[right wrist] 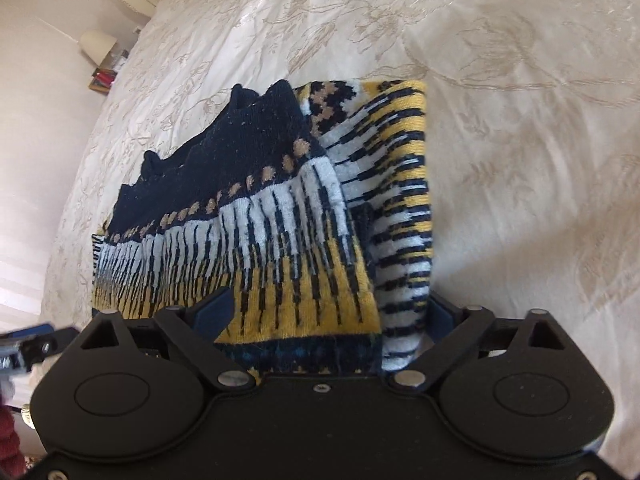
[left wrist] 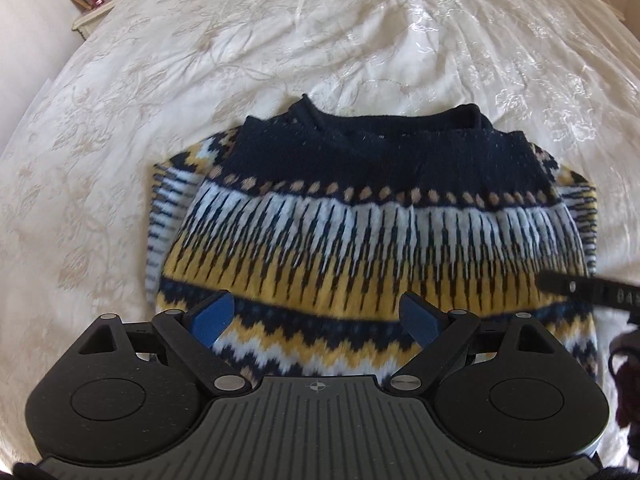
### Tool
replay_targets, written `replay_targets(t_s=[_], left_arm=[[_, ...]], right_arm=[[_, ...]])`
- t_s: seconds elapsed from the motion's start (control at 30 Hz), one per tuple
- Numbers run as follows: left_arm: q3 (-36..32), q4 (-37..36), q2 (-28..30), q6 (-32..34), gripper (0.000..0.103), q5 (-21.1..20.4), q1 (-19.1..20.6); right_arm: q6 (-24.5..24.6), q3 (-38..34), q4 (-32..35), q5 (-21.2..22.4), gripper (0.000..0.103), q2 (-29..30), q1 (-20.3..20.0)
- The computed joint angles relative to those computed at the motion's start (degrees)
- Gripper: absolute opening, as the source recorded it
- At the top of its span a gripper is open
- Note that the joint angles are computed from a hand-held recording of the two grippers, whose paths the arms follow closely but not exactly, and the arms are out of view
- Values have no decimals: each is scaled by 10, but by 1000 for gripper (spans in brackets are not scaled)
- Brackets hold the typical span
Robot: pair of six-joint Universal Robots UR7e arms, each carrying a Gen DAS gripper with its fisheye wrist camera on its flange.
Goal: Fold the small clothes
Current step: 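Grasp the sweater side edge with the right gripper while the left gripper hovers above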
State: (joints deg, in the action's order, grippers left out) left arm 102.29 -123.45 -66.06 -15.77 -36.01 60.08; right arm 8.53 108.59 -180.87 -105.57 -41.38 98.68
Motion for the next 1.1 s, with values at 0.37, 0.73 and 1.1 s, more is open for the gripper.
replay_targets(t_s=[0.37, 0.73, 1.1], left_arm=[[-109, -11, 120, 54, 89, 3, 49], [-122, -62, 135, 110, 103, -55, 90], [-136, -31, 141, 90, 102, -45, 78]], right_arm=[[-48, 8, -2, 20, 103, -4, -7], [-30, 22, -32, 56, 103, -8, -24], [-6, 14, -41, 95, 103, -7, -41]])
